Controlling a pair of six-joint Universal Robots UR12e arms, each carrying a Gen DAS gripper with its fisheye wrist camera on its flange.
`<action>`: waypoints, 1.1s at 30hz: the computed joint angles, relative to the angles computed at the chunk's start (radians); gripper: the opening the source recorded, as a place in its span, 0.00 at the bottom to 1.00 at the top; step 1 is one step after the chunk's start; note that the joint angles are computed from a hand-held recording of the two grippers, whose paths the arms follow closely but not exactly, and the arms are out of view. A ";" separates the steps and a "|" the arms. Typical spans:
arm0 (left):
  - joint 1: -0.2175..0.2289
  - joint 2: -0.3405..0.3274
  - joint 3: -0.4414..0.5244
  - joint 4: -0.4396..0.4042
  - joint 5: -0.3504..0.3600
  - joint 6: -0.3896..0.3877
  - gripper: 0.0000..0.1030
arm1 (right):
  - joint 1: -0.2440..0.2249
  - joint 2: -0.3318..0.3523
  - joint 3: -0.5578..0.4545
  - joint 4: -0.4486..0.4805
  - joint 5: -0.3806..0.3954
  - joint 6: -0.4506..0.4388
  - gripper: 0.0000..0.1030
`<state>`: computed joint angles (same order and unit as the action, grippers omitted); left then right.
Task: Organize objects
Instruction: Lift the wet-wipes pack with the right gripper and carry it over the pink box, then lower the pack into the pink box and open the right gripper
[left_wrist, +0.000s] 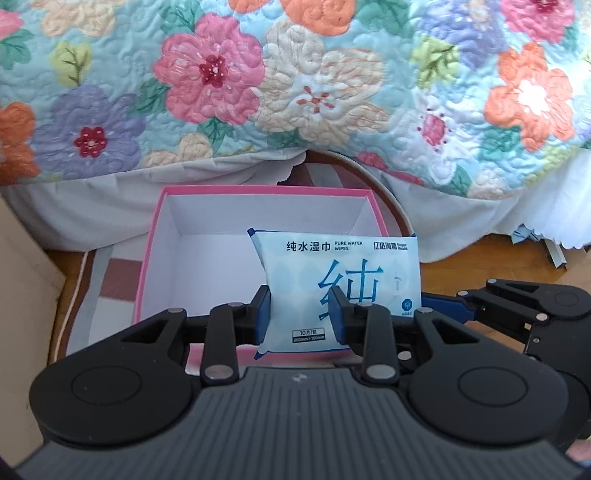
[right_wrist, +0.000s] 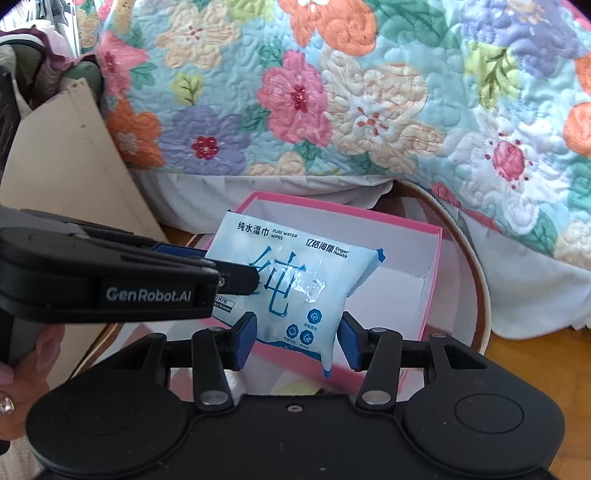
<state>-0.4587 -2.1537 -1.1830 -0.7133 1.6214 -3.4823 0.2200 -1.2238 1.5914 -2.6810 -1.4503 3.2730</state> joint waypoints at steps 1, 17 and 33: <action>0.005 -0.010 0.011 -0.009 -0.012 -0.005 0.30 | -0.002 0.008 -0.007 0.004 -0.002 0.002 0.49; 0.068 -0.122 0.048 0.054 -0.201 -0.089 0.30 | 0.000 0.129 -0.118 0.091 -0.104 -0.079 0.39; 0.080 -0.273 0.261 -0.077 -0.255 -0.078 0.31 | -0.036 0.205 -0.203 0.173 -0.104 -0.080 0.29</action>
